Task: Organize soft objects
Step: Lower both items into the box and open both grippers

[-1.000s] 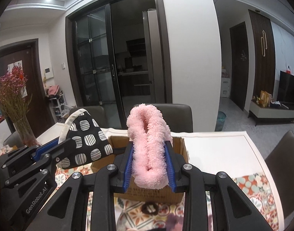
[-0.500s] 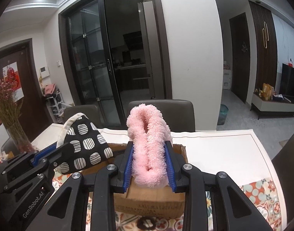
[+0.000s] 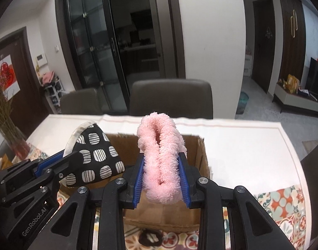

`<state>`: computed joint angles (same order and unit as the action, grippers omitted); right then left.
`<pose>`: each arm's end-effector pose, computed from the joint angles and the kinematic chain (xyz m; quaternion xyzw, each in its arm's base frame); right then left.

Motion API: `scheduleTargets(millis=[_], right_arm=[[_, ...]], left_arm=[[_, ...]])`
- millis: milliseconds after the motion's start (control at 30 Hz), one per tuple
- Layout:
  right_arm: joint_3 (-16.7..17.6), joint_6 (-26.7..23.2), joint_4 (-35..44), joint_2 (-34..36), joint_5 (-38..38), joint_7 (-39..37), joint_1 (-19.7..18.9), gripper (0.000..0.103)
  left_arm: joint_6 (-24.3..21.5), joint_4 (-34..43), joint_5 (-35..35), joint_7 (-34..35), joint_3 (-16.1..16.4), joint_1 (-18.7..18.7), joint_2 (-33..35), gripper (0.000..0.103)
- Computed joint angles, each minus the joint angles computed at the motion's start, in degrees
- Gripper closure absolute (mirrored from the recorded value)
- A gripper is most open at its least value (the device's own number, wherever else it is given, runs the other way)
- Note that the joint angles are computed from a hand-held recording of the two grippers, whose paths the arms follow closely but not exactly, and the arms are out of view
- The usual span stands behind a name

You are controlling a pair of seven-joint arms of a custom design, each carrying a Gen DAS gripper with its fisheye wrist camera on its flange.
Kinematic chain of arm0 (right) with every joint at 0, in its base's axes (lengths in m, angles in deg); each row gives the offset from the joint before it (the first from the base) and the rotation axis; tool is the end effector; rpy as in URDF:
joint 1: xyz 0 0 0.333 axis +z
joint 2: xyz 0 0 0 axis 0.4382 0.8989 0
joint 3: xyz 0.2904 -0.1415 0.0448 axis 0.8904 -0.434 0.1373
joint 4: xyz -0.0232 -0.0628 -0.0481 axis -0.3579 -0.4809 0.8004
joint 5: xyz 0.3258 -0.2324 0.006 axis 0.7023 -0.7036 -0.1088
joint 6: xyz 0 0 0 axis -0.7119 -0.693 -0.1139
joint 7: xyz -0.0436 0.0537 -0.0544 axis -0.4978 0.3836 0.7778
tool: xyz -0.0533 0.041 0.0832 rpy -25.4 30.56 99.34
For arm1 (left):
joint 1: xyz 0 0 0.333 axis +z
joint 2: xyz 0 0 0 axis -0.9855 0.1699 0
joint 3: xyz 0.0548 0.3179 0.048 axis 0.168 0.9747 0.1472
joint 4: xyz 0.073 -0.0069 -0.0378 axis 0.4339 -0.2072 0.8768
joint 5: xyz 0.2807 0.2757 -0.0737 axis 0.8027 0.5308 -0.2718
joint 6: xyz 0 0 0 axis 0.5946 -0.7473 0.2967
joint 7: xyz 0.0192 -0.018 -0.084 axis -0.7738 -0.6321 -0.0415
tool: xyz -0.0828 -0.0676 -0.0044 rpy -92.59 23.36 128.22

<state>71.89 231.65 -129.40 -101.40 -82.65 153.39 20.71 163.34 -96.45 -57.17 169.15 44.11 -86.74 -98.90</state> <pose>0.4254 0.1393 0.4447 -0.6389 0.6365 -0.2473 0.3543 0.4300 -0.1890 0.4664 -0.5682 0.7041 -0.3612 0.2258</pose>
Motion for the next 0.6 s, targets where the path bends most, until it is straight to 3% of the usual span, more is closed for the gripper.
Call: scheduleTargets(millis=[267, 333, 400, 467, 600], right_arm=[[-8.68, -3.02, 0.94, 3.34, 0.19, -2.97, 8.67, 0.07], [-10.45, -3.75, 1.39, 3.77, 0.55, -3.95, 10.67, 0.064], [-13.25, -4.67, 1.58, 3.96, 1.79, -5.37, 13.64, 0.05], [-16.05, -4.44, 1.52, 4.0, 3.71, -6.84, 16.42, 0.048], [-10.92, -4.42, 1.16, 2.67, 2.08, -4.77, 11.15, 0.048]], left_arm=[[-2.25, 0.41, 2.33, -1.23, -1.47, 1.69, 0.92, 0.089], [-2.15, 0.34, 2.34, -1.1, -0.54, 0.86, 1.15, 0.085], [-1.87, -0.1, 2.27, -1.37, -0.34, 0.79, 0.8, 0.079], [-1.34, -0.29, 2.71, -1.78, -1.06, 1.63, 0.68, 0.077], [-0.99, -1.45, 3.17, -2.47, -1.73, 2.56, -1.02, 0.075]])
